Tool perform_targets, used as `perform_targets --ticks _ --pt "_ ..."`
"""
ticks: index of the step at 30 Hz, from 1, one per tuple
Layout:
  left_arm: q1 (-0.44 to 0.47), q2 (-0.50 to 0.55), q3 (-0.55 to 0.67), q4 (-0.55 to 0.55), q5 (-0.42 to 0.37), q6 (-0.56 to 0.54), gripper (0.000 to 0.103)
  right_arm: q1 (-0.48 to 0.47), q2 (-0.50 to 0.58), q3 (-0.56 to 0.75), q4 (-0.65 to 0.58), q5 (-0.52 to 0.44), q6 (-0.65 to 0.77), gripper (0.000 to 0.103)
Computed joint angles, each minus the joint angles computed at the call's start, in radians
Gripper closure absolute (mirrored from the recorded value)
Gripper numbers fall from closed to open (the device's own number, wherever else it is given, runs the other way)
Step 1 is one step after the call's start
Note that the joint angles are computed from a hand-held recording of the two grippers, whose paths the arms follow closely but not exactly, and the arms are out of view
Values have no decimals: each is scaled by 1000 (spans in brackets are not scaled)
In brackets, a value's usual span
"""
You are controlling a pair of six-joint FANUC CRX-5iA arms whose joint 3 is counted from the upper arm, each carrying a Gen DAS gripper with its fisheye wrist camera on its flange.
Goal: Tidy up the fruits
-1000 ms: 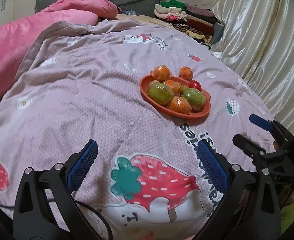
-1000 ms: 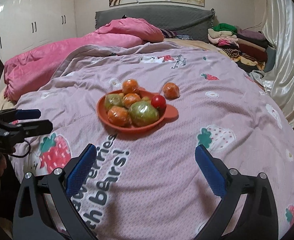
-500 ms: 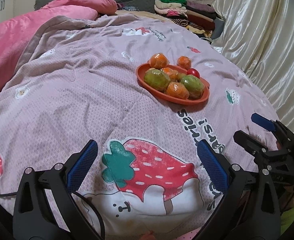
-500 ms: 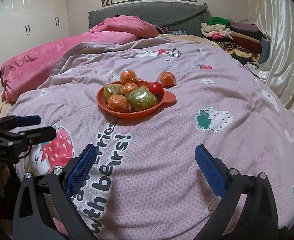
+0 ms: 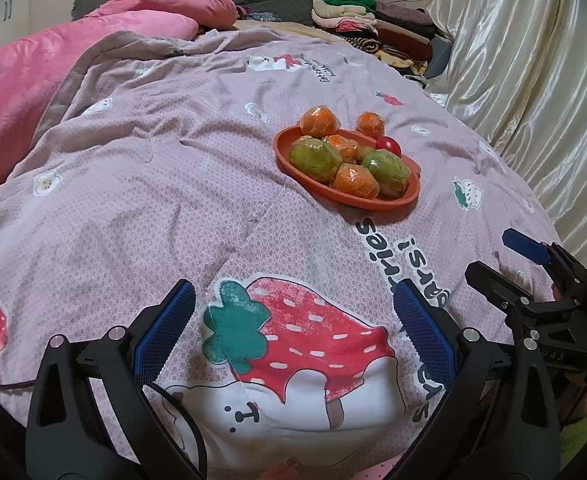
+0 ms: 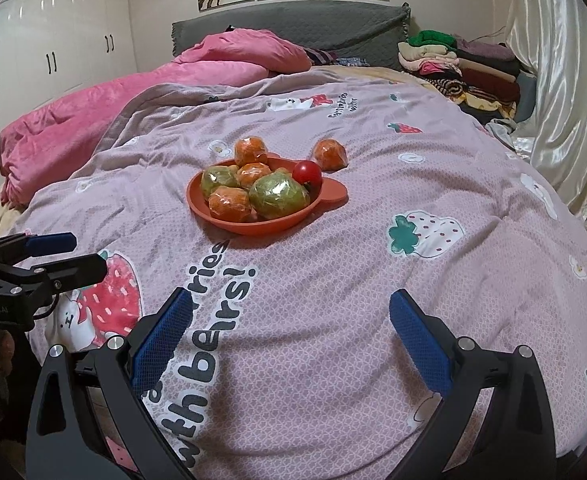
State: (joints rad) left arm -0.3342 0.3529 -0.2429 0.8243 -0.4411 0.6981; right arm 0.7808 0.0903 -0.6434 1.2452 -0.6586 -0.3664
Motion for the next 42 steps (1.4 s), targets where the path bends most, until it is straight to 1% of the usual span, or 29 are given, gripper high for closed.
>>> perform_targets --ticks 5,12,17,25,30,36,42 --pt "0 -3 2 -18 0 14 10 1 -2 -2 -8 -2 -1 5" --pt "-5 -9 -10 16 22 -3 10 0 -3 -2 -9 -1 -2 5" --pt "-2 -9 -2 -19 20 28 10 0 -3 -3 -10 0 -1 5" --pt "3 -5 21 -105 13 105 10 0 -4 -4 -10 -3 -4 5" --pt "3 -4 24 -116 12 114 10 1 -5 -4 -13 -4 -2 5" --pt "3 -4 32 -154 12 144 10 2 -4 -2 -13 -5 -2 5" --pt "3 -4 31 -146 15 139 10 2 -4 -2 -13 -5 -1 5"
